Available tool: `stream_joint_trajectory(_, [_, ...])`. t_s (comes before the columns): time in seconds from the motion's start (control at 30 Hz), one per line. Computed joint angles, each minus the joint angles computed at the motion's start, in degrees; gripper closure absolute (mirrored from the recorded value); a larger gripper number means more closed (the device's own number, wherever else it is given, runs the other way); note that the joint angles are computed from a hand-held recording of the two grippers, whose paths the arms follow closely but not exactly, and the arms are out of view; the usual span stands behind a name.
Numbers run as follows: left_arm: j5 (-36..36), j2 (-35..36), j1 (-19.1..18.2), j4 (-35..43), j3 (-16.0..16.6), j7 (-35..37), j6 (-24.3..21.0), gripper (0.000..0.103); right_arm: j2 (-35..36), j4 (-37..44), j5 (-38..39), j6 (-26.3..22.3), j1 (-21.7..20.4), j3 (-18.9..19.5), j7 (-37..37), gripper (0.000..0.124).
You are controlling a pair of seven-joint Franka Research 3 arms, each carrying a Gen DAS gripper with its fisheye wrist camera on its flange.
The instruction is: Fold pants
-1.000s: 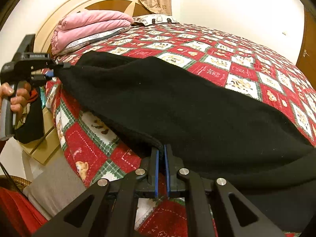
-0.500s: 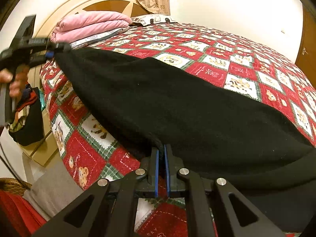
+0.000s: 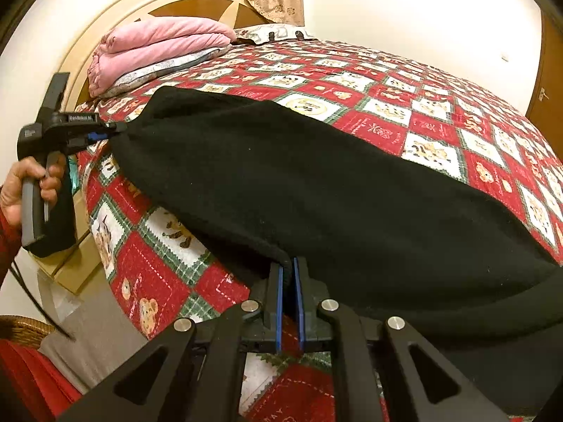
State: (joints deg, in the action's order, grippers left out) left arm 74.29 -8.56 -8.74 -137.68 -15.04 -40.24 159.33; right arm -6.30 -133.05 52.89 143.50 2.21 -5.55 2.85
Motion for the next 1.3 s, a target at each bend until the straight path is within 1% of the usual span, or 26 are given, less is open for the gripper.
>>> stream_joint_trajectory(0.1, [-5.5,-4.1,-1.3,-0.4,-1.5,7.6,-10.1,0.081,-0.8,0.1,1.2,-0.6,-0.1,-0.3,-0.1,0.116])
stream_joint_trajectory(0.13, [-6.1,-5.0,-1.4,-0.5,-1.8,8.7,-11.9,0.080,-1.3,0.4,2.9,-1.6,-0.1,-0.8,-0.7,0.116])
stream_joint_trajectory(0.17, [-7.7,-6.2,-1.7,-0.3,-2.5,10.6,-15.4,0.080,-1.6,1.2,5.0,-3.4,-0.3,-1.4,-0.8,0.114])
stream_joint_trajectory(0.2, [-9.3,-6.8,-2.2,0.5,-3.3,13.6,-18.7,0.080,-1.4,2.6,6.4,-5.7,-0.5,-1.9,-0.1,0.109])
stream_joint_trajectory(0.27, [-9.7,-6.1,-3.2,2.5,-4.7,18.6,-22.0,0.080,0.0,5.9,8.3,-10.1,-1.1,-2.4,1.8,0.096])
stream_joint_trajectory(0.3, [-8.7,-5.4,-3.4,3.0,-4.9,19.1,-21.7,0.080,1.3,8.2,9.3,-12.5,-1.3,-2.4,3.0,0.082])
stream_joint_trajectory(0.33, [-7.5,-3.8,-3.8,4.5,-4.9,20.1,-20.1,0.080,2.5,10.2,10.1,-13.6,-1.5,-2.0,3.9,0.072])
stream_joint_trajectory(0.37, [-6.3,-1.2,-4.3,6.4,-4.8,21.5,-16.8,0.079,4.1,12.5,10.9,-14.6,-1.5,-1.4,4.7,0.071])
stream_joint_trajectory(0.4, [-5.8,0.5,-4.8,7.7,-4.6,22.5,-16.1,0.079,5.2,14.0,11.0,-15.0,-1.5,-0.7,5.3,0.071])
stream_joint_trajectory(0.43, [-5.6,3.2,-5.5,9.9,-4.8,24.2,-17.1,0.077,6.4,15.6,10.9,-15.3,-1.4,0.0,6.1,0.071])
stream_joint_trajectory(0.47, [-6.4,6.7,-6.5,12.8,-4.8,26.5,-19.7,0.077,7.8,17.4,10.6,-16.0,-1.4,0.6,7.1,0.071])
stream_joint_trajectory(0.53, [-7.9,9.7,-7.5,15.0,-3.1,27.3,-19.4,0.077,11.2,21.5,8.7,-18.4,-1.4,1.9,10.6,0.071])
stream_joint_trajectory(0.57, [-11.4,11.6,-7.7,16.0,-2.0,28.9,-19.1,0.077,12.3,22.7,7.4,-19.0,-1.4,2.5,11.9,0.071])
stream_joint_trajectory(0.6, [-13.3,11.9,-8.1,16.1,-1.2,29.7,-19.1,0.077,13.8,24.2,5.7,-20.0,-1.4,3.0,13.5,0.071])
stream_joint_trajectory(0.63, [-12.6,12.1,-8.4,15.8,-0.5,28.4,-18.5,0.078,15.1,25.5,3.9,-20.3,-1.2,3.6,15.1,0.071])
stream_joint_trajectory(0.67, [-10.8,12.0,-9.0,15.8,-0.1,27.6,-19.1,0.078,16.2,26.2,2.2,-19.7,-1.0,4.1,16.5,0.071])
stream_joint_trajectory(0.73, [-11.5,12.6,-9.9,16.8,0.1,29.7,-20.9,0.078,18.3,27.4,-1.3,-17.2,-0.4,4.9,18.8,0.071])
stream_joint_trajectory(0.77, [-11.2,13.0,-10.4,17.2,0.2,30.2,-21.9,0.078,19.3,28.3,-2.8,-17.4,-0.4,5.2,20.0,0.071])
stream_joint_trajectory(0.83, [-10.5,13.7,-11.2,17.8,0.4,30.6,-23.3,0.078,21.4,30.9,-5.0,-21.8,-1.3,5.6,22.4,0.070])
stream_joint_trajectory(0.9, [-10.7,13.9,-11.8,18.1,0.5,31.4,-24.2,0.078,21.5,31.6,-5.7,-24.7,-2.3,6.0,21.8,0.069])
stream_joint_trajectory(0.93, [-10.8,13.8,-11.8,18.0,0.7,31.4,-23.9,0.077,21.6,32.1,-6.5,-26.0,-2.6,6.1,21.8,0.069])
stream_joint_trajectory(1.03, [-10.9,13.9,-11.7,18.1,1.1,31.6,-22.7,0.073,24.3,36.8,-8.3,-33.3,-3.7,6.2,24.1,0.069])
stream_joint_trajectory(1.07, [-10.9,14.1,-11.7,18.3,1.2,31.8,-22.7,0.071,25.1,38.1,-8.8,-33.9,-3.7,6.4,24.5,0.069])
stream_joint_trajectory(1.17, [-10.9,14.8,-12.1,19.1,1.2,32.4,-23.3,0.066,26.9,39.9,-7.6,-33.2,-3.7,7.1,25.9,0.069])
stream_joint_trajectory(1.23, [-11.1,14.9,-12.3,19.3,1.3,32.5,-23.4,0.064,28.3,41.3,-6.5,-34.5,-4.1,7.5,28.7,0.068])
stream_joint_trajectory(1.3, [-11.3,14.8,-12.3,19.2,1.4,32.4,-22.8,0.064,27.7,41.1,-7.3,-35.5,-4.3,7.8,28.1,0.067])
